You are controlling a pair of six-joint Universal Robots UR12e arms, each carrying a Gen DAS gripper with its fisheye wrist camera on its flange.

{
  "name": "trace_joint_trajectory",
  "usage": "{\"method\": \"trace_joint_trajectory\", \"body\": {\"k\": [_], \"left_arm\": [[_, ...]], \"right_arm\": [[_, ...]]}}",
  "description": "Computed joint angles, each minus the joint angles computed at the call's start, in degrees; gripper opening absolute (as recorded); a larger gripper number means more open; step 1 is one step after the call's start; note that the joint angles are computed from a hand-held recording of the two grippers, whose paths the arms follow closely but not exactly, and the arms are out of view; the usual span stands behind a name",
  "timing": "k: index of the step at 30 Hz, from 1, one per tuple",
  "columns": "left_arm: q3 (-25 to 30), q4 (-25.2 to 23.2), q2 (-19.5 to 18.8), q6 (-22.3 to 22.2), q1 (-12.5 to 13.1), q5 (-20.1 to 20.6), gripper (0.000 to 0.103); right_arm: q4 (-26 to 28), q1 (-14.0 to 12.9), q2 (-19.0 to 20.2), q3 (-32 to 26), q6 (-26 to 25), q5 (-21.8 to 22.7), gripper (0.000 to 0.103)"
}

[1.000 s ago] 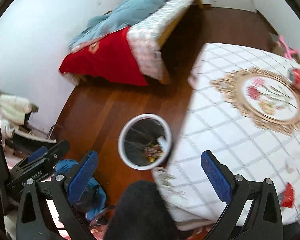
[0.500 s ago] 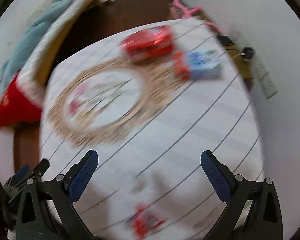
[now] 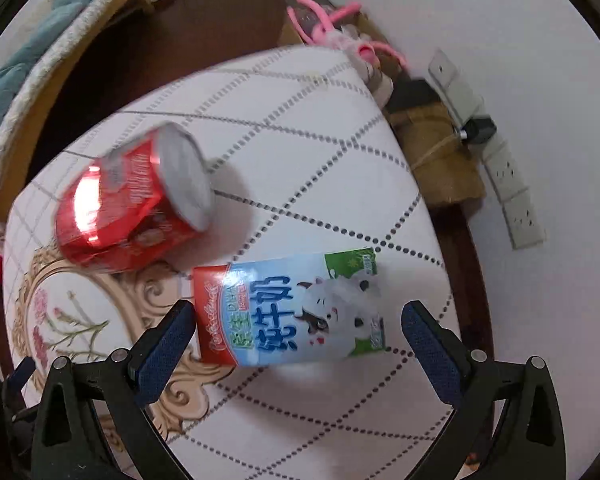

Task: Collect trash
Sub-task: 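Grasp the clear plastic lid with the left tool while the right tool grasps the milk carton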

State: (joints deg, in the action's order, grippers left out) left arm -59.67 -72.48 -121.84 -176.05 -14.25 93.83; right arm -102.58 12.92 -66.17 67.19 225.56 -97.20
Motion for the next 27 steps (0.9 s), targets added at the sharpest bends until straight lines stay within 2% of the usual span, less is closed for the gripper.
{"method": "trace_joint_trajectory", "body": {"k": [1, 3, 5, 10, 15, 18, 21, 23, 25, 27], "left_arm": [[0.2, -0.2, -0.1, 0.1, -0.1, 0.2, 0.103], [-0.7, 0.5, 0.7, 0.8, 0.1, 0.1, 0.103], [-2.1, 1.1, 2.1, 1.9, 0.4, -0.8, 0.103], [-10.2, 3.6, 9.4, 7.8, 1.4, -6.3, 0.103], [-16.2, 1.0, 15.1, 12.5, 2.0, -13.2, 0.102], [-17.6, 0.3, 15.7, 14.6, 1.2, -15.0, 0.102], [-18.8, 0.4, 15.7, 15.8, 0.5, -15.6, 0.102], [-18.8, 0.1, 15.1, 15.7, -0.1, -16.0, 0.095], [-18.6, -0.3, 14.5, 15.2, -0.5, -16.1, 0.074], [-18.1, -0.1, 13.7, 15.0, -0.9, -15.6, 0.068]], "right_arm": [[-0.7, -0.1, -0.1, 0.3, 0.0, 0.3, 0.103], [-1.4, 0.2, -0.4, 0.9, 0.2, -0.1, 0.095], [-1.5, 1.1, -0.8, 1.2, -1.0, -1.0, 0.095], [-3.9, 4.8, -4.6, 5.5, -1.0, -1.4, 0.095], [-7.0, 8.7, -10.7, 14.2, 6.0, 0.5, 0.095], [-8.8, 10.3, -13.2, 18.0, 12.1, 1.8, 0.095], [-10.1, 10.6, -14.6, 20.4, 15.4, 2.2, 0.096], [-9.3, 10.4, -14.8, 20.6, 15.3, 2.5, 0.096], [-8.8, 10.2, -14.9, 20.6, 16.4, 3.4, 0.101], [-10.2, 10.0, -15.4, 21.2, 17.0, 3.7, 0.103]]}}
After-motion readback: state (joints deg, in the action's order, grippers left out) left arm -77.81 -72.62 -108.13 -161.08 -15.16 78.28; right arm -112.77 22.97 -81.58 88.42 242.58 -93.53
